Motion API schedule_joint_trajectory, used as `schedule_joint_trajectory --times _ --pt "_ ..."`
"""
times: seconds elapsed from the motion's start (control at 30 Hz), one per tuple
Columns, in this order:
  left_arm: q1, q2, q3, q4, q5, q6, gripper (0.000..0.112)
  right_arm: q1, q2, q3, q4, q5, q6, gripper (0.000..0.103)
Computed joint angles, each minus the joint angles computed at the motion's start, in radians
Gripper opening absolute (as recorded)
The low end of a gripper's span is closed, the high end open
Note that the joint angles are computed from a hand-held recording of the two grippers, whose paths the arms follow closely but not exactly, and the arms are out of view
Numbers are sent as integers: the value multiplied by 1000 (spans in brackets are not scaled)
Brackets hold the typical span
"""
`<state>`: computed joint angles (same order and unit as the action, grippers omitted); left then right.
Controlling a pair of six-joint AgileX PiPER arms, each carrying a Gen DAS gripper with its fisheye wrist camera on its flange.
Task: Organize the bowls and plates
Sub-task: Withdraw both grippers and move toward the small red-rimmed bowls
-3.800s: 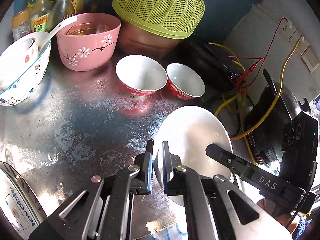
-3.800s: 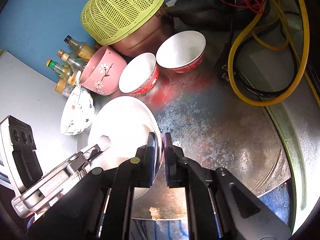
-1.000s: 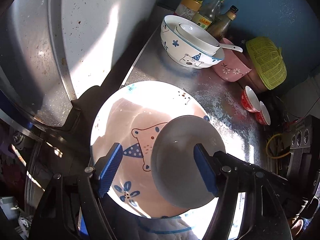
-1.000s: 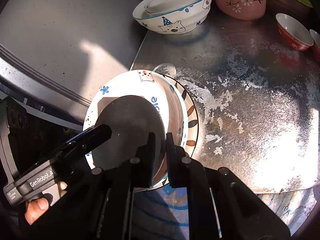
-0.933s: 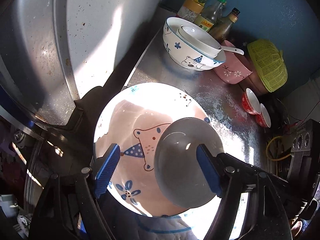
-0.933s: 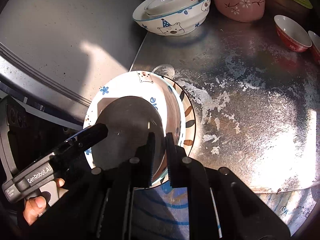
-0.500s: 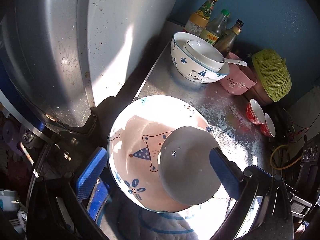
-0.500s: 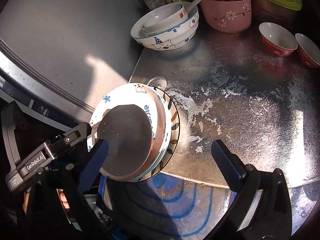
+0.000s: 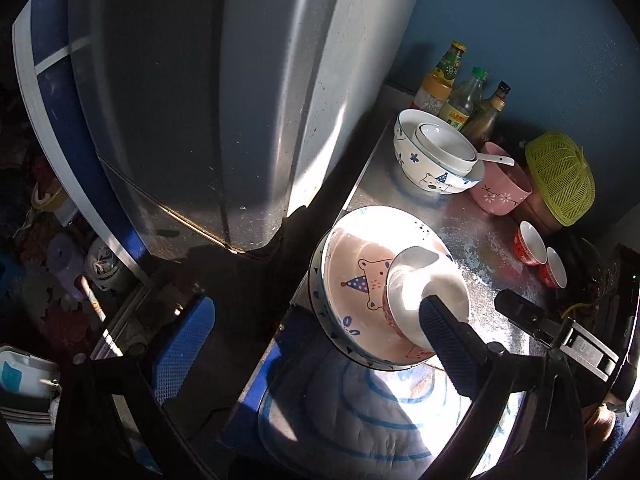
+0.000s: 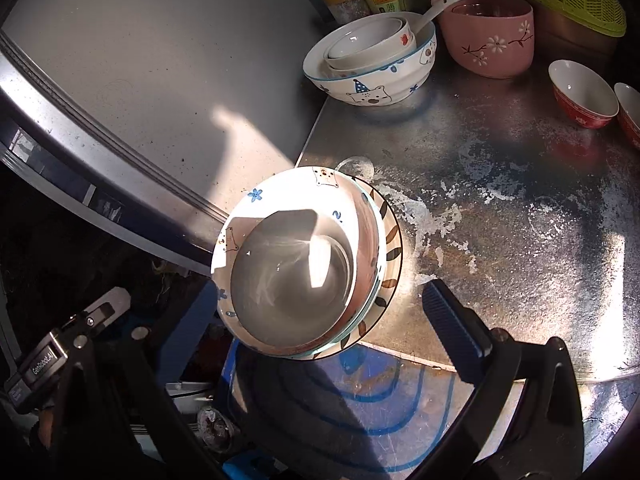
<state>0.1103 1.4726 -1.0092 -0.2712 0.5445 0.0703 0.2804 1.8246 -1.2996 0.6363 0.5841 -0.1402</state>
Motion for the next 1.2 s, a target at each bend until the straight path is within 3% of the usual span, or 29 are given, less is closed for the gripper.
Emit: schedule_joint_trajectory --times 0.3,0.5,0.67,0.9,1.2 --pt "-15 -230 95 131 71 -192 103 15 -176 122 28 -88 -81 103" --pt "-195 -221 56 178 90 -334 103 -66 -265 188 57 -74 -126 103" --pt "-407 -110 -65 225 81 -392 103 -197 -341 228 70 -55 -144 103" --pt "-617 128 -357 210 120 -333 103 -437 -433 273 105 -12 -194 103" --pt "-735 480 -833 173 223 -198 103 -656 -442 296 101 -3 -202 103"
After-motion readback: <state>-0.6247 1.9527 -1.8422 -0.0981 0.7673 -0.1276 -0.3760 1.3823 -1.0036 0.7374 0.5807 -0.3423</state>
